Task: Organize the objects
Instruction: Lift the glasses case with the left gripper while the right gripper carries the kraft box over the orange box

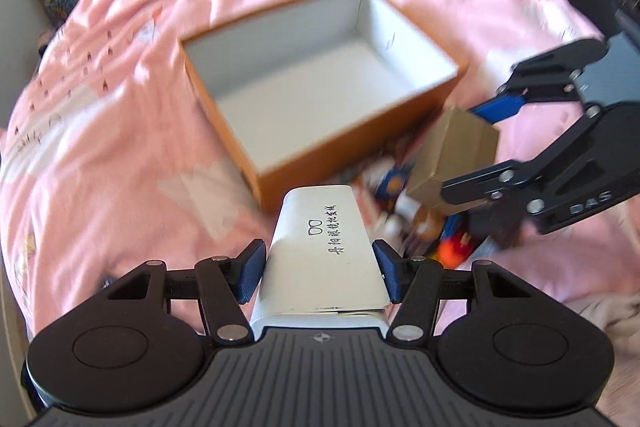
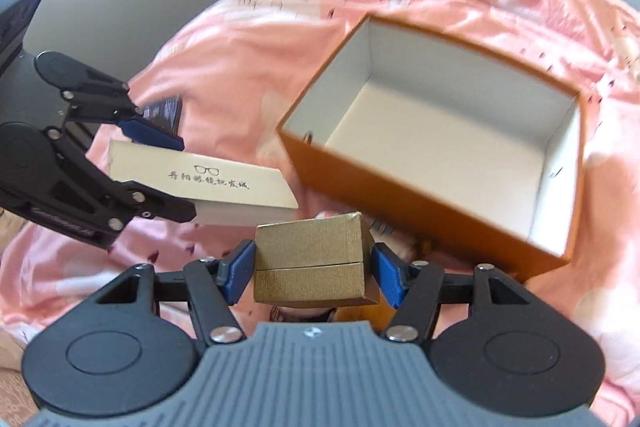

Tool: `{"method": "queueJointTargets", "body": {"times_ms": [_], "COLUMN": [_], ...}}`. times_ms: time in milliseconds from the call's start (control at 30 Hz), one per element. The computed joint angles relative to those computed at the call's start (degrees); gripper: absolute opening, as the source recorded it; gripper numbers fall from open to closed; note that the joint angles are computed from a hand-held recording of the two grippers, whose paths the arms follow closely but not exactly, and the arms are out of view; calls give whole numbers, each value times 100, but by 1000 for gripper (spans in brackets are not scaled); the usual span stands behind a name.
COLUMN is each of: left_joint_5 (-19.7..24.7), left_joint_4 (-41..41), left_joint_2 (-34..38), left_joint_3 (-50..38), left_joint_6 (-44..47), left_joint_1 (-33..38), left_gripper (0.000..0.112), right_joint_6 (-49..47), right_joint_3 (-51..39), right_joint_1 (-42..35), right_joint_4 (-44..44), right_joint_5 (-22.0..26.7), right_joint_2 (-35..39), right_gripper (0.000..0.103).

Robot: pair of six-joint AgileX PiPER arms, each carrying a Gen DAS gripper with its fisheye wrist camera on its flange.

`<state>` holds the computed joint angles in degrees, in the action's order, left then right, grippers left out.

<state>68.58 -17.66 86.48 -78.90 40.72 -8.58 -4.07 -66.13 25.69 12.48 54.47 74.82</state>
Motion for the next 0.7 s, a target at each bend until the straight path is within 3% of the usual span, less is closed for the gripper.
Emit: {"method": "queueJointTargets", "body": {"times_ms": [133,267,500,600,700], "left_joint_5": [-83,-595,-2414,-3336,-3846], "left_joint_4": [-384,-463,60,958,2157], "left_joint_2": [112,399,962,1169,1446], "left_joint_3": [-535,-875,-454,-24,187], "left_joint_6": [-42,-413,-1768,-2911,-4355], "left_joint_1": [-11,-246,-883,-1257,-1620], "left_gripper": [66,66,66,66,66], "right_joint_6": [-90,-170,22,117,166], "right_joint_3": [-285,-680,-1328,-1368,-1399], "right_joint_1": [-335,-685,-1144,-1345,-1479], "right_joint_4": [-11,112,332,453,501], "right_joint_5": [-108,-246,-512,-666,-752], "right_joint_2": [-11,231,1225,1651,1983], "right_gripper": [65,65,65,65,65]}}
